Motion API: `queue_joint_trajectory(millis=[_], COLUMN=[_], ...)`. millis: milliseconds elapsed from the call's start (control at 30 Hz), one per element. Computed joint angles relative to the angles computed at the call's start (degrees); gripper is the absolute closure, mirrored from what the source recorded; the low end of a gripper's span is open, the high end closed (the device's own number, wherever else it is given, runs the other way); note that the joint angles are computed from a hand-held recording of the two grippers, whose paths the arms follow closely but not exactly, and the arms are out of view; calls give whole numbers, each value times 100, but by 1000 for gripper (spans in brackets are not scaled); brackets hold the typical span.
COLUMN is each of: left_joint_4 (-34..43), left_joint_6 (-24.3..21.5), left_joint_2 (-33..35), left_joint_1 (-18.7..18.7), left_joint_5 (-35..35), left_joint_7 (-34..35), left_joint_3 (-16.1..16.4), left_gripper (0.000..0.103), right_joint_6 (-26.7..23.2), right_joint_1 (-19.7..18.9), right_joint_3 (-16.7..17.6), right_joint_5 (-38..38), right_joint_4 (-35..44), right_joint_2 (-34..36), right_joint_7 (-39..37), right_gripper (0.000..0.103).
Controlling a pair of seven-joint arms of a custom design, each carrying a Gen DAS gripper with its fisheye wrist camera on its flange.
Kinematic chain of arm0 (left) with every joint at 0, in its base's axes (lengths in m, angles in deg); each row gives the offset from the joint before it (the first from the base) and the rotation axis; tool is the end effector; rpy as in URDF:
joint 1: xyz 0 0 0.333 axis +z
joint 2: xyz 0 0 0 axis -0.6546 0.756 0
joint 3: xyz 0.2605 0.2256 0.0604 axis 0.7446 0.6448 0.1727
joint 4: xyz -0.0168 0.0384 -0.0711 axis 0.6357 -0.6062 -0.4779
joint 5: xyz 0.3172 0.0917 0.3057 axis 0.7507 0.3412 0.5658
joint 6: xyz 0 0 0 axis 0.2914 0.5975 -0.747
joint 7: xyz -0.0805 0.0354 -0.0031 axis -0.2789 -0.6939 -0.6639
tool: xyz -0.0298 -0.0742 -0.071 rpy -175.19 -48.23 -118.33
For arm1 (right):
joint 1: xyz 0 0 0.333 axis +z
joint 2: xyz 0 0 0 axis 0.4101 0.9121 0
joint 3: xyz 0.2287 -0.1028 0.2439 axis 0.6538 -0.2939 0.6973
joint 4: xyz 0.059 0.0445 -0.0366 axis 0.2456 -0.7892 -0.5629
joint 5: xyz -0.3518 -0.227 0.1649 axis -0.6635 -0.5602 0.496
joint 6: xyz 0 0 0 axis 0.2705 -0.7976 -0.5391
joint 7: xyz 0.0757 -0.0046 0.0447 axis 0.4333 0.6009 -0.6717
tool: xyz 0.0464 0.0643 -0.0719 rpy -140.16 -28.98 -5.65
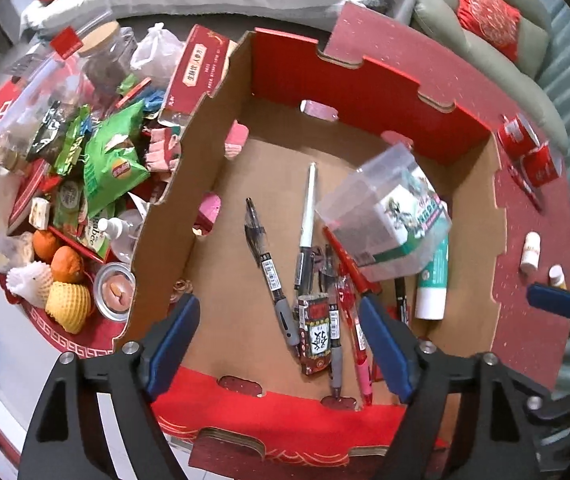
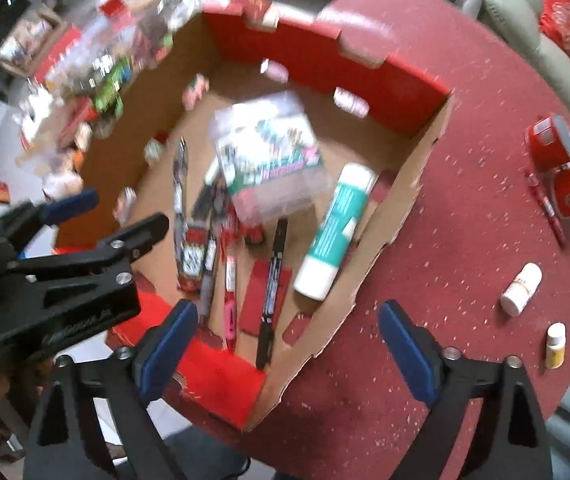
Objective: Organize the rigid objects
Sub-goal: 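Move both empty grippers back over the table toward the pill bottles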
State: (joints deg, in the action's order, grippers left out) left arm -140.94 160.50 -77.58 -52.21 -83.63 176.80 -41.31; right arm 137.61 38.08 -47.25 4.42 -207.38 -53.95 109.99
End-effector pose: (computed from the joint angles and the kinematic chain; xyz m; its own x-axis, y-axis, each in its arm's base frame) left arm 0.5869 -0.2575 0.4822 -0.3460 -0.9350 0.0783 -0.9259 0.3268 -0.1897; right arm 0.5400 0.1864 0.4940 -0.1165 -0.9845 -0.1314 -0.9888 0.1274 -0.0778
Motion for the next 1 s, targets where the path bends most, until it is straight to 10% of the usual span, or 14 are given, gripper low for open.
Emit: queue_joint_trajectory(millis=[733, 1000], left_joint_4=[-240, 349], left_joint_6=[-753, -824], left_joint_2=[-590, 43], left_joint_1=[-1041, -1509], left_joint_5=[-864, -394], left_joint_7=[1772, 898], left_joint_3=[-479, -788], left_gripper=[18, 18], right_joint_6=[-1043, -1385], right_joint_1=[-893, -1482], right_joint_3=[-193, -330], right_joint_5=[763, 355], right_joint_4=[-2905, -3469], right_joint_2=[-3049, -4039], right_joint_7=[1711, 1666], right_gripper=[10, 10])
